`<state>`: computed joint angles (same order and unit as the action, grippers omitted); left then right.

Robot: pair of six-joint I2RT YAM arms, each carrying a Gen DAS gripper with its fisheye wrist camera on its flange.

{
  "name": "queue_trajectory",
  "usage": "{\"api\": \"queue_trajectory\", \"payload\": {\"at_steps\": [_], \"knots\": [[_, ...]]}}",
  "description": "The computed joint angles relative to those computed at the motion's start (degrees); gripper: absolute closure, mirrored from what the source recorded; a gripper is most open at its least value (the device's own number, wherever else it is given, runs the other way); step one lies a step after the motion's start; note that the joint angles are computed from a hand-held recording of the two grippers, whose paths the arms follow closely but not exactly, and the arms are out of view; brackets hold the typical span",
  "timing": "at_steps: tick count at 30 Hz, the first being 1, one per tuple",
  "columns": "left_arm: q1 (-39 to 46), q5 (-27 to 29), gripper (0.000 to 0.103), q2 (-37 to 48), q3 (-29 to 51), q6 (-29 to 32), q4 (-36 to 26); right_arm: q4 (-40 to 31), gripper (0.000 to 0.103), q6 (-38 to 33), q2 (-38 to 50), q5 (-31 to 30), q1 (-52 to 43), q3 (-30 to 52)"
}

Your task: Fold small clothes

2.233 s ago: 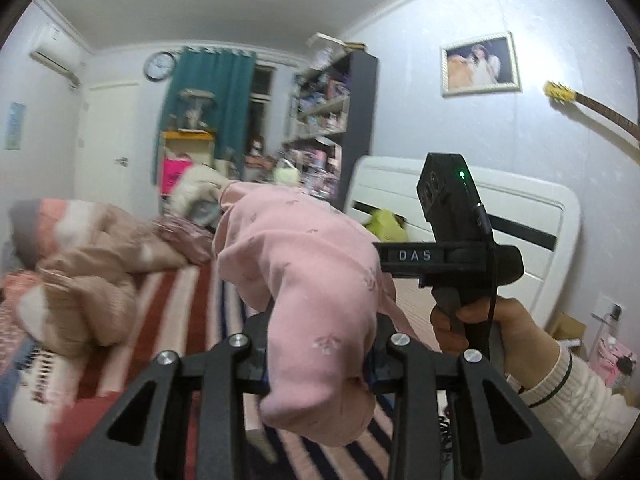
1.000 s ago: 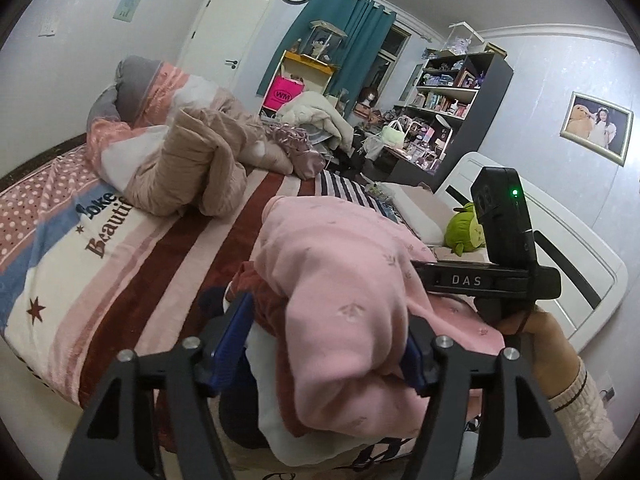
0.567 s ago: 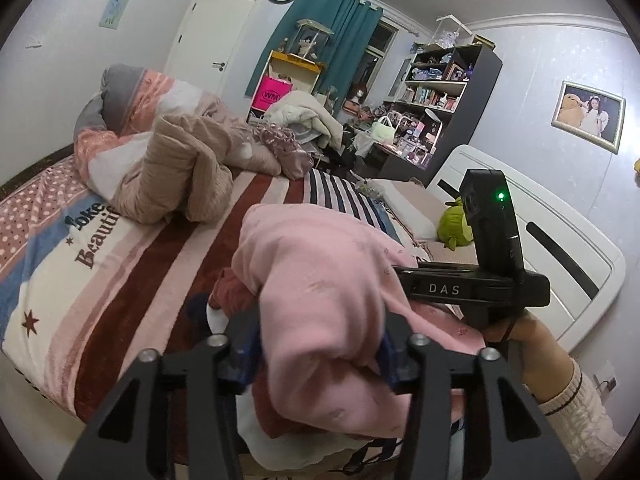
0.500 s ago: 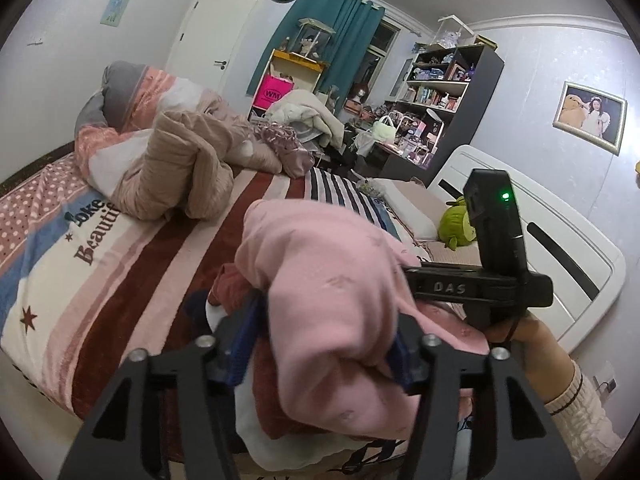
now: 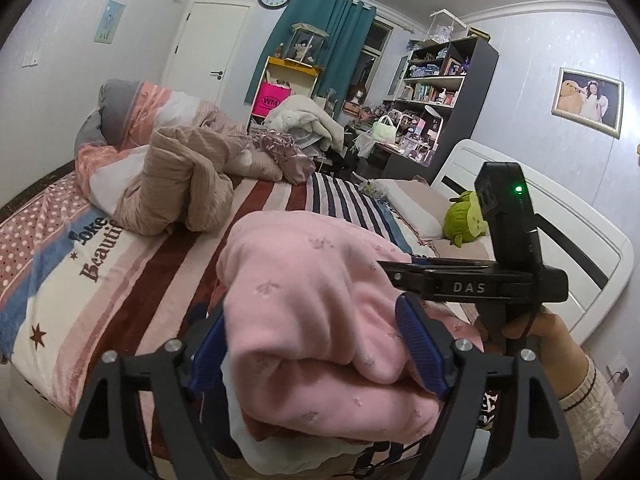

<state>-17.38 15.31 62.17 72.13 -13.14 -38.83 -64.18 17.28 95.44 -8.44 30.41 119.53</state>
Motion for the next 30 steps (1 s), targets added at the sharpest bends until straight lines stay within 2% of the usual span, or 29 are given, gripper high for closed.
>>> {"api": "queue_trajectory", "payload": {"at_steps": [6,12,18,21,26,30], "knots": [[0.9,-0.3,0.025,-0.9,0.7,-0.7,-0.1,0.8,0.05,-0.4,-2.5,-1.0,-0.9,-2.0],[0.3,-3.0,0.025,-2.3,1.8,0.2,-2.1,1.2,0.049,-0.7,-4.6,-1.6,-1.5,-3.5],[-3.5,-8.5,0.025,-4.1,2.6,-0.5,-4.2,1.8,0.046,-1.2,-7.2,-1.8,-2.1,-6.2],[-8.0,-14.2,0.025,-5.1,3.9,-1.0,-5.9,2.1,0.046,-1.5,-9.3,-2.8,-2.9,-7.9],[-20.4,-30.9,0.025,-5.7,7.3,-3.5,-9.2,2.7,0.044,-2.9,-15.2,-5.7,-5.5,-13.1],[-33.5,-44.8,0.025,-5.7,8.6,-7.0,-10.4,3.4,0.043,-5.2,-22.7,-9.9,-9.5,-21.2]]}}
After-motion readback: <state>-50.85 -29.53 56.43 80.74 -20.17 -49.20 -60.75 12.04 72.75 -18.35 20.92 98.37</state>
